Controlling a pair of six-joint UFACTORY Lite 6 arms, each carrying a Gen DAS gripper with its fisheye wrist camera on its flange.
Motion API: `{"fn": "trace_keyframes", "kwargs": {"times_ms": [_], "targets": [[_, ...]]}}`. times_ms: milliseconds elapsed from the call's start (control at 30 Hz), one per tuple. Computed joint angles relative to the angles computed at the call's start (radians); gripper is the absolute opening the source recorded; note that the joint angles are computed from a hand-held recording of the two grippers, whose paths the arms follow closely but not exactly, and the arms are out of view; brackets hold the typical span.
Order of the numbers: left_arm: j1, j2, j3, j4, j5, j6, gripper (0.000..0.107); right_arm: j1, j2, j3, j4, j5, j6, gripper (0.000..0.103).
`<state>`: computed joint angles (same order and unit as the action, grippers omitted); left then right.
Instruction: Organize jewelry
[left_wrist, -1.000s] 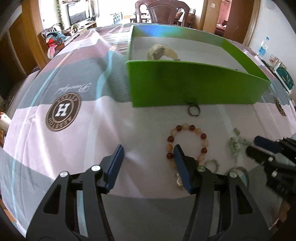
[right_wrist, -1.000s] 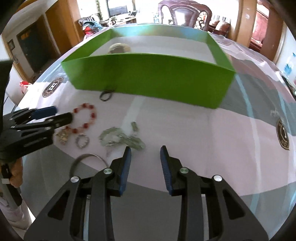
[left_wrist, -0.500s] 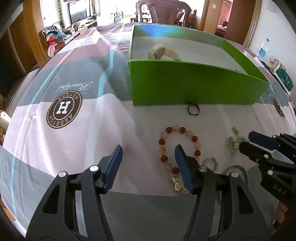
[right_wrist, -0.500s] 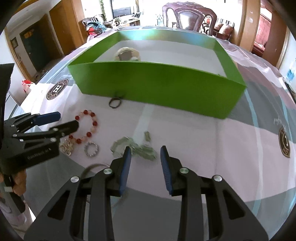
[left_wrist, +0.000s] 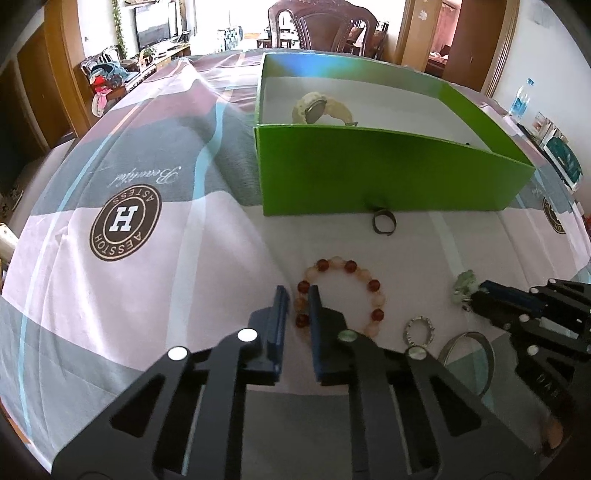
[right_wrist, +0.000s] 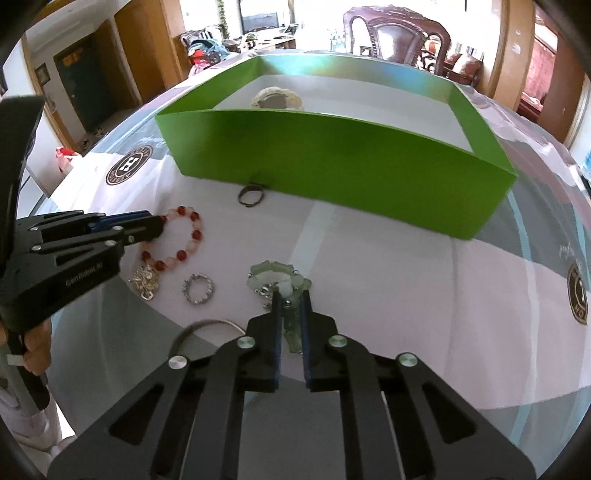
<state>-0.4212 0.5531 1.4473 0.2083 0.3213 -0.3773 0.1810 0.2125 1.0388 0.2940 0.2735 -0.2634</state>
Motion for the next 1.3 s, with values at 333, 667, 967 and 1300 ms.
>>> {"fn": "trace_keyframes", "kwargs": {"times_ms": [333, 667, 967, 1300], "targets": [[-0.011, -0.065, -0.060, 0.049, -0.008, -0.044, 0.013, -0.118, -0.112, -0.129, 0.047, -0.013, -0.022, 0.010], [-0.030, -0.008, -0.017, 0.078, 0.006, -0.072, 0.025, -0.093, -0.091, -0.108, -0.051, -0.035, 0.075, 0.016], [-0.061, -0.005, -0.030, 0.260, 0.001, -0.284, 0.025, -0.083, -0.075, -0.097, -0.087, -0.041, 0.108, 0.016], [-0.085, -0.033, -0.085, 0.412, -0.028, -0.439, 0.025, -0.044, -0.060, -0.081, -0.308, -0.046, 0.337, 0.019]]}}
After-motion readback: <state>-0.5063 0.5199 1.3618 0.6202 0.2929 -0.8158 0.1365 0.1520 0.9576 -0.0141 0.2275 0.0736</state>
